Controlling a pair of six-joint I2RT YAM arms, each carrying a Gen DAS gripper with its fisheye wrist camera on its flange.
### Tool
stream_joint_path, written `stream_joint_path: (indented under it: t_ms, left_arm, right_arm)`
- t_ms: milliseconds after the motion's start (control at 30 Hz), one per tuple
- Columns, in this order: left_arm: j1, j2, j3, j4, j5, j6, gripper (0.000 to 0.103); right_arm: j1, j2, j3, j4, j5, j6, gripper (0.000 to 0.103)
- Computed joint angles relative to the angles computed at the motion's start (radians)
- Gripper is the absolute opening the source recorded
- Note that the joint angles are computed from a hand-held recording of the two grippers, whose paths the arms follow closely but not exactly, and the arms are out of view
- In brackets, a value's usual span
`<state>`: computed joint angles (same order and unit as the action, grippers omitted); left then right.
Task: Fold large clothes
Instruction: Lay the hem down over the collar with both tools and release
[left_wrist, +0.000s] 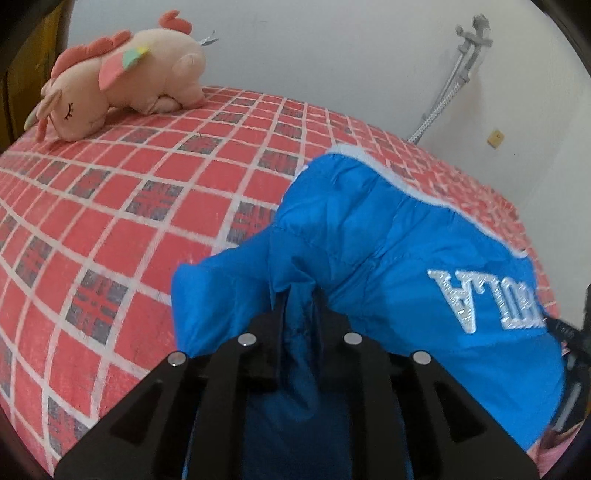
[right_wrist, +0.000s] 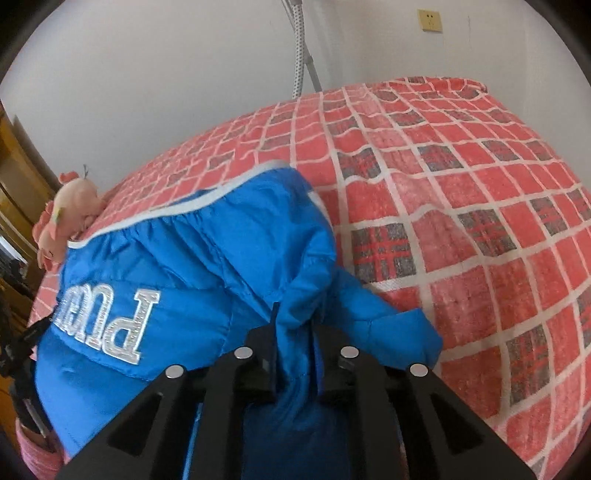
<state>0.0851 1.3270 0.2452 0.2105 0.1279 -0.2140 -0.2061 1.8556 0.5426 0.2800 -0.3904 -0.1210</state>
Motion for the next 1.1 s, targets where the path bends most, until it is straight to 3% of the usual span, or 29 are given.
stream_joint_path:
  t_ms: [100, 167, 200, 233, 300, 400, 533, 633, 700, 800, 967, 1100]
  left_arm:
    - [-0.053, -0.005, -0.006, 0.0, -0.081, -0.004, 0.015]
    - [-0.039, -0.043, 0.007, -0.059, -0.071, -0.009, 0.016]
    - [-0.033, -0.07, 0.013, -0.092, -0.067, -0.021, 0.017]
    - [-0.03, -0.133, 0.014, -0.154, -0.075, -0.043, 0.02]
    - [-0.069, -0.295, 0.0, -0.263, -0.151, -0.085, 0.031]
    - [-0.262, -0.446, 0.026, -0.417, -0.357, -0.168, 0.035]
    - [-0.542, -0.461, 0.079, -0.501, -0.465, -0.345, 0.036]
    - [-0.722, -0.303, 0.117, -0.443, -0.525, -0.448, 0.036]
    - [-0.772, -0.2, 0.125, -0.382, -0.541, -0.48, 0.036]
    - [-0.812, -0.06, 0.109, -0.268, -0.578, -0.492, 0.036]
    - [-0.766, 0.034, 0.052, -0.097, -0.512, -0.411, 0.037]
    - [-0.769, 0.051, 0.039, -0.063, -0.522, -0.408, 0.036]
  right_arm:
    - [0.017, -0.026, -0.038, 0.042, 0.037, 0.008, 0.015]
    - [0.002, -0.082, -0.078, 0.048, 0.038, 0.02, 0.017]
    - [-0.011, -0.136, -0.107, 0.038, 0.038, 0.03, 0.025]
    - [-0.019, -0.189, -0.133, 0.03, 0.039, 0.043, 0.031]
    - [-0.021, -0.333, -0.191, 0.004, 0.068, 0.062, 0.031]
    - [0.062, -0.571, -0.259, -0.078, 0.132, 0.084, 0.031]
    - [0.292, -0.687, -0.308, -0.105, 0.24, 0.188, 0.03]
    - [0.418, -0.574, -0.318, 0.009, 0.306, 0.27, 0.029]
    - [0.505, -0.452, -0.339, 0.153, 0.405, 0.298, 0.029]
    - [0.555, -0.295, -0.368, 0.333, 0.453, 0.305, 0.029]
    - [0.544, -0.17, -0.36, 0.415, 0.43, 0.304, 0.028]
    - [0.575, -0.141, -0.358, 0.438, 0.474, 0.312, 0.028]
